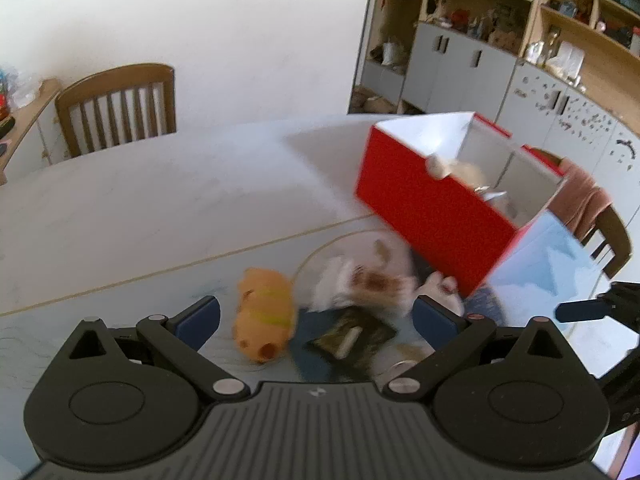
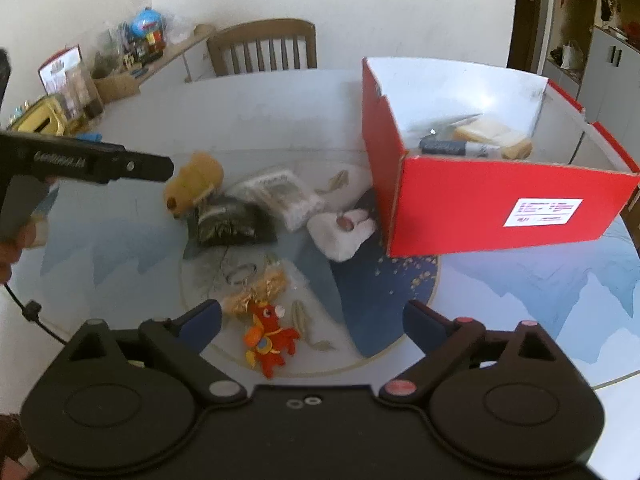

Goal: Organize objects
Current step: 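Grasp the yellow plush toy with the left tool while the right tool grasps the red horse keychain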

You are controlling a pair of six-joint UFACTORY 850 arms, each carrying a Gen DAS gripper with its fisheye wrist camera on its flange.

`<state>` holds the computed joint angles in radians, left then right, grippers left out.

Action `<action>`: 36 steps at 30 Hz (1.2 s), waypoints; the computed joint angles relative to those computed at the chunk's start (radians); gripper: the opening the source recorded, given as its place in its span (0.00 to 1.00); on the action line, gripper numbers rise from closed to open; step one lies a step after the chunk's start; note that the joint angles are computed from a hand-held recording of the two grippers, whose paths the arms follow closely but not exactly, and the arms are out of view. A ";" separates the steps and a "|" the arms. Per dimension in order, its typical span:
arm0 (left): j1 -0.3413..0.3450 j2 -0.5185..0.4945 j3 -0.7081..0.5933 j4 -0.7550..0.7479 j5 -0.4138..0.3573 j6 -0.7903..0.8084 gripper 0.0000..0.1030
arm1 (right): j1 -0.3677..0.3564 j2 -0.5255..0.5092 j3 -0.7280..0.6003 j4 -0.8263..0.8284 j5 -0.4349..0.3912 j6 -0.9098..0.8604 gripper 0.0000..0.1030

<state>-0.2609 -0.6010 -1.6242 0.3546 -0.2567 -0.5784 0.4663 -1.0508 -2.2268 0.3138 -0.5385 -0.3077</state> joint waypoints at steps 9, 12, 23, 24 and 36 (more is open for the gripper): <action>0.049 -0.061 -0.022 0.082 -0.014 -0.117 1.00 | 0.020 -0.048 -0.044 -0.058 -0.033 0.026 0.93; 0.053 -0.085 -0.039 0.099 -0.015 -0.108 1.00 | 0.026 -0.075 -0.080 -0.082 -0.056 0.041 0.91; 0.048 -0.168 -0.121 0.095 -0.063 -0.066 1.00 | 0.040 -0.140 -0.169 -0.104 -0.125 0.020 0.78; 0.049 -0.173 -0.124 0.088 -0.061 -0.060 1.00 | 0.041 -0.140 -0.168 -0.100 -0.124 0.011 0.78; 0.059 -0.183 -0.120 0.013 -0.021 0.008 0.90 | 0.054 -0.115 -0.118 -0.082 -0.071 -0.074 0.54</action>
